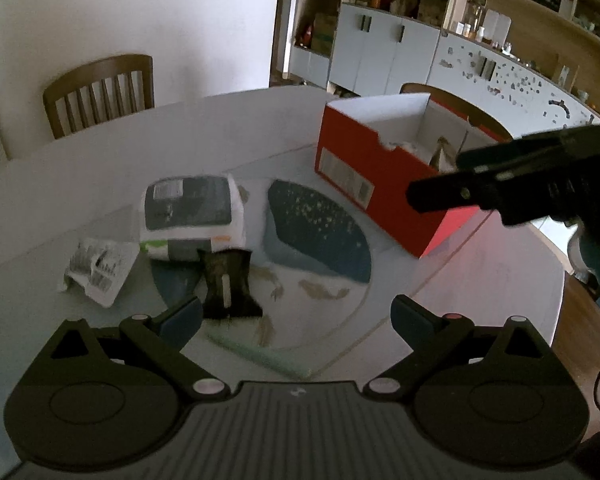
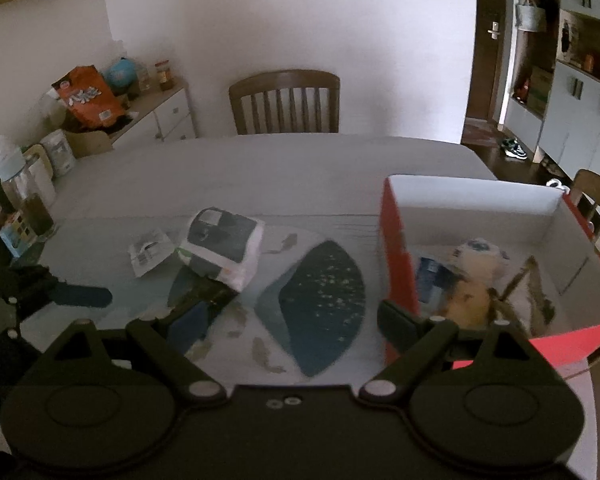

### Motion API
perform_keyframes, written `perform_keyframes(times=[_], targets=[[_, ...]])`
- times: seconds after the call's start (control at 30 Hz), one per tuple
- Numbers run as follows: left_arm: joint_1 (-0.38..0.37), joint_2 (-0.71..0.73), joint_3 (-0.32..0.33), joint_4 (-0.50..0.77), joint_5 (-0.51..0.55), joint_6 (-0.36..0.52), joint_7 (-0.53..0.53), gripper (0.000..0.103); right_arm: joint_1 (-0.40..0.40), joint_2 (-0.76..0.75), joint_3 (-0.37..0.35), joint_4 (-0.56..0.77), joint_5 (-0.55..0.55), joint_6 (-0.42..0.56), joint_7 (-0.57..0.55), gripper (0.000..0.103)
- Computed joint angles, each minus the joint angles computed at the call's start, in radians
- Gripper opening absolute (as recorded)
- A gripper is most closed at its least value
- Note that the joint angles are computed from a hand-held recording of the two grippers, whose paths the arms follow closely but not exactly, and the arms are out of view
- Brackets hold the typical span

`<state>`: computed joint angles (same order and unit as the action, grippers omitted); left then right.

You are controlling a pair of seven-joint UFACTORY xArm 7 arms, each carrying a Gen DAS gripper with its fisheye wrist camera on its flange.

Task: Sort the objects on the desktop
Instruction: 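Reach the right gripper down to the black snack packet and grasp it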

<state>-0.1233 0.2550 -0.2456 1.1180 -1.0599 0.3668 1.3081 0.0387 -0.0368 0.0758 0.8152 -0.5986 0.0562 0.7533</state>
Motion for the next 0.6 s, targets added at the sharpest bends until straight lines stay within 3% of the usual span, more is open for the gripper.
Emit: perform_keyframes(times=[0.37,0.6], targets=[[0.052,0.101,-0.016,0.046,-0.022,0.043,0.109,0.101,0.122,0.147,-0.054,0.116,0.054,0.030,-0.043,0.092],[0.084,0.182,-0.052,0.096,-0.030,0.018,0.230,0.101,0.188,0.233,-0.089,0.183,0.148,0.037,-0.116,0.092]])
